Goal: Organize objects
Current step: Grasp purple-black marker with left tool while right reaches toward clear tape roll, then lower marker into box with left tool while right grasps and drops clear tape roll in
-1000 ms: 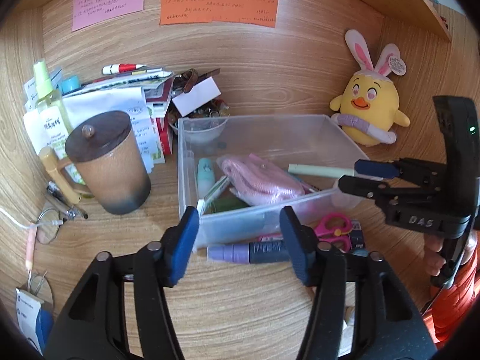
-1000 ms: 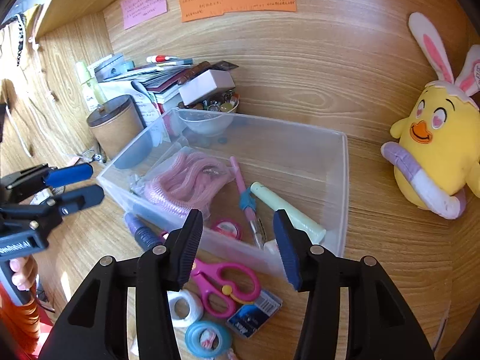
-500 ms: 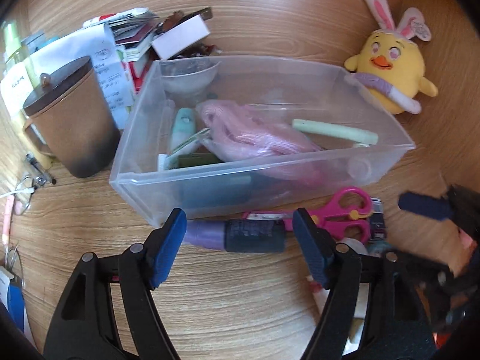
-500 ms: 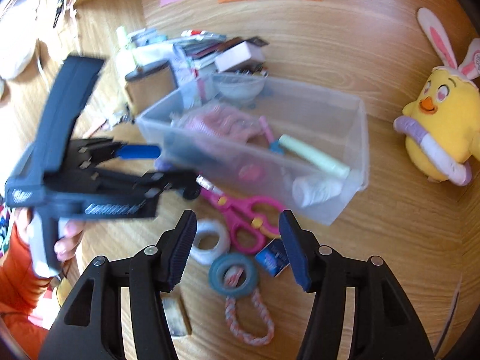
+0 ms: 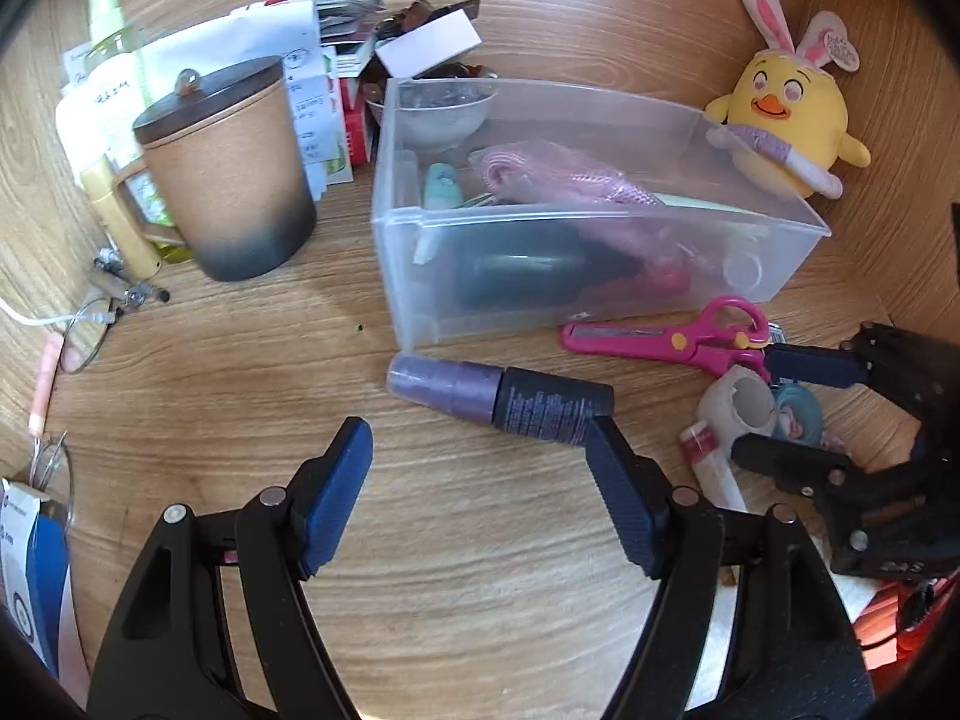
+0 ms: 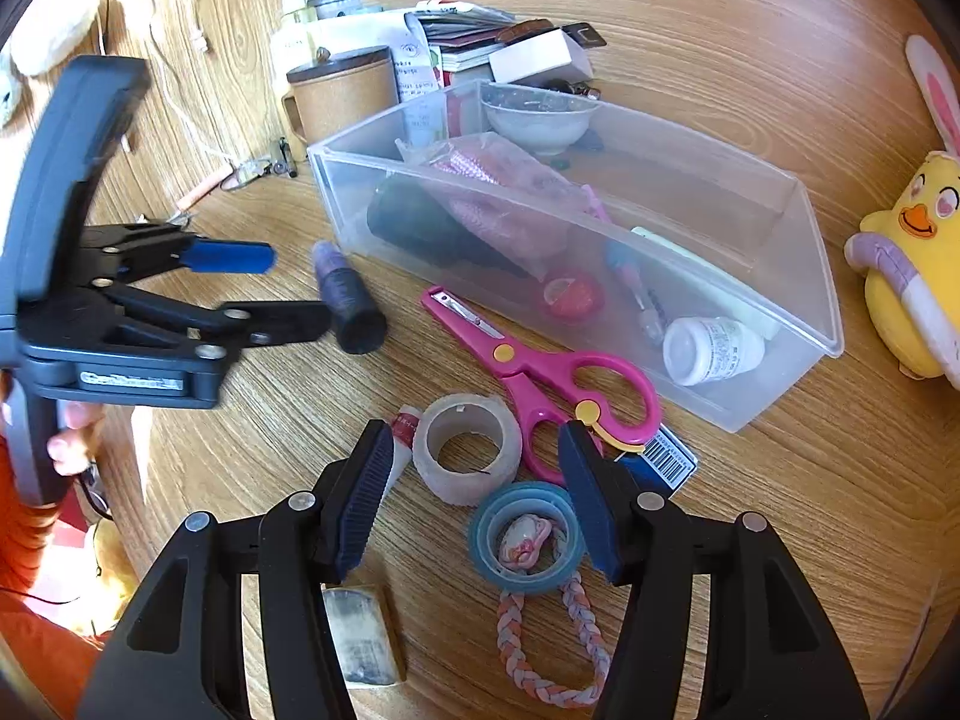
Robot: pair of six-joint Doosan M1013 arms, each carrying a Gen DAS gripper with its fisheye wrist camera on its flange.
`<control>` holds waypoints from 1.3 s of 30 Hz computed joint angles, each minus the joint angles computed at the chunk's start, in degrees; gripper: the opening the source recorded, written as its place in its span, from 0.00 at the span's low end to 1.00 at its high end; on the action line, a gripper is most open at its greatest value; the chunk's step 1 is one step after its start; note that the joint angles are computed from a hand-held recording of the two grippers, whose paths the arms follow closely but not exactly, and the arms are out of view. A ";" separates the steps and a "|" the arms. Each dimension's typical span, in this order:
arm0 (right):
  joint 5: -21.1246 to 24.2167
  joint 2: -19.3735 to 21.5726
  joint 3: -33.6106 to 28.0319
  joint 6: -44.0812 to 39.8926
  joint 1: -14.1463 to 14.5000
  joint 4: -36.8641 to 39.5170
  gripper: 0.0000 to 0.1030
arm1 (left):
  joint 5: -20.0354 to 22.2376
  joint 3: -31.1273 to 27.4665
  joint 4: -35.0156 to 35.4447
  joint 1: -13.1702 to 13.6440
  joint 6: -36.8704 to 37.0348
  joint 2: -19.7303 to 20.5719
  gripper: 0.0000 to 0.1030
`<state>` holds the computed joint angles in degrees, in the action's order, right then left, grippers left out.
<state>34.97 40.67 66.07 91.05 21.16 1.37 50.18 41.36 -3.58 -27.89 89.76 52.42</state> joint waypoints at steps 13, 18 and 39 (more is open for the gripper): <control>0.42 0.70 -0.64 0.25 0.15 -1.43 0.35 | 3.58 -4.68 2.10 -0.49 -9.67 3.15 0.76; -1.62 0.07 0.17 1.28 0.30 -2.18 0.34 | 0.70 0.60 4.48 -0.68 -7.96 0.49 0.57; -10.95 -4.45 4.54 14.98 -1.04 -9.89 0.34 | -15.72 12.96 1.33 -0.84 -0.13 -8.18 0.25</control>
